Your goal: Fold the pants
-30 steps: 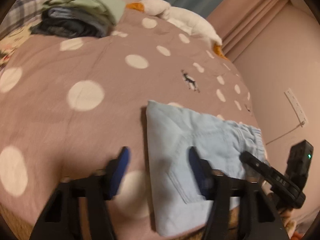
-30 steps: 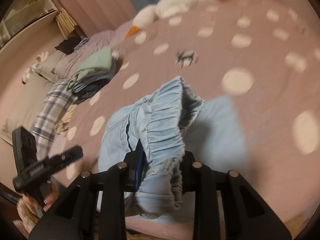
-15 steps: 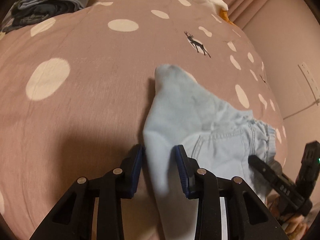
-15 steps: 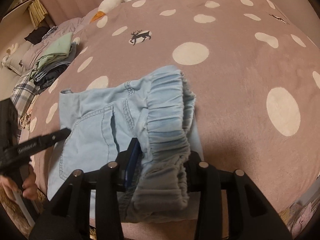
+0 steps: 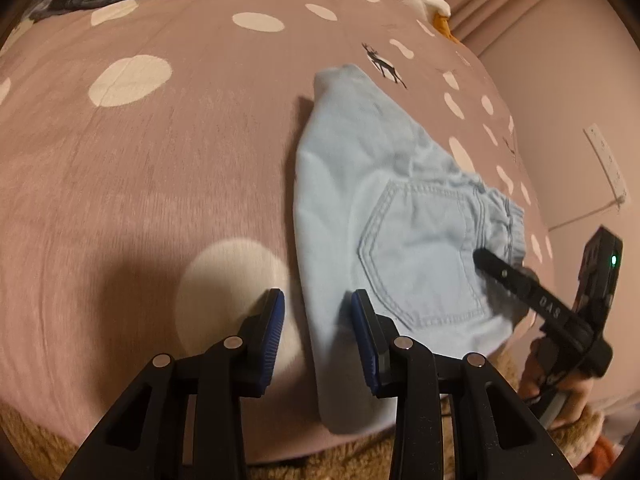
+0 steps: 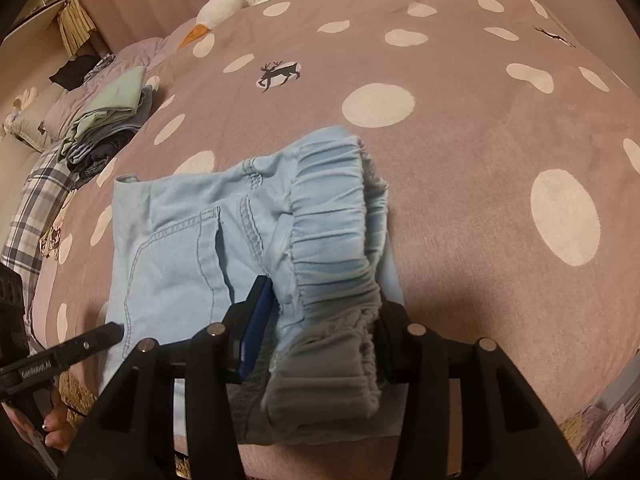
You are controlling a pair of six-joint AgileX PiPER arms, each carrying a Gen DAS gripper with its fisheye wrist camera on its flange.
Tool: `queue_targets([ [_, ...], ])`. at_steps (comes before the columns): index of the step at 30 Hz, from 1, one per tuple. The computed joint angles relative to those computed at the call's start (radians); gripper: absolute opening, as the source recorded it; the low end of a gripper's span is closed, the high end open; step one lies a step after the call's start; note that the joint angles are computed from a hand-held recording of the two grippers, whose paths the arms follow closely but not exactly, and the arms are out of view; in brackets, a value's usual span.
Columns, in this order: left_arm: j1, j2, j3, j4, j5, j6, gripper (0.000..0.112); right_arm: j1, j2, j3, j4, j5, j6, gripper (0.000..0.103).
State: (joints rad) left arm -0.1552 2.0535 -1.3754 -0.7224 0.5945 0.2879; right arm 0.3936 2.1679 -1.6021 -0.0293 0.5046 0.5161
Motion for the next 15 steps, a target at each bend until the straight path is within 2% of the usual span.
queue_targets([
  [8,0.02,-0.035,0.066,-0.082,0.027,0.067,0.038,0.015,-0.046,0.07,-0.046,-0.012,0.053,0.054],
  [15,0.022,-0.063,0.106,-0.105,0.041,0.082,0.039,0.03,-0.096,0.154,-0.062,-0.041,0.083,0.055],
])
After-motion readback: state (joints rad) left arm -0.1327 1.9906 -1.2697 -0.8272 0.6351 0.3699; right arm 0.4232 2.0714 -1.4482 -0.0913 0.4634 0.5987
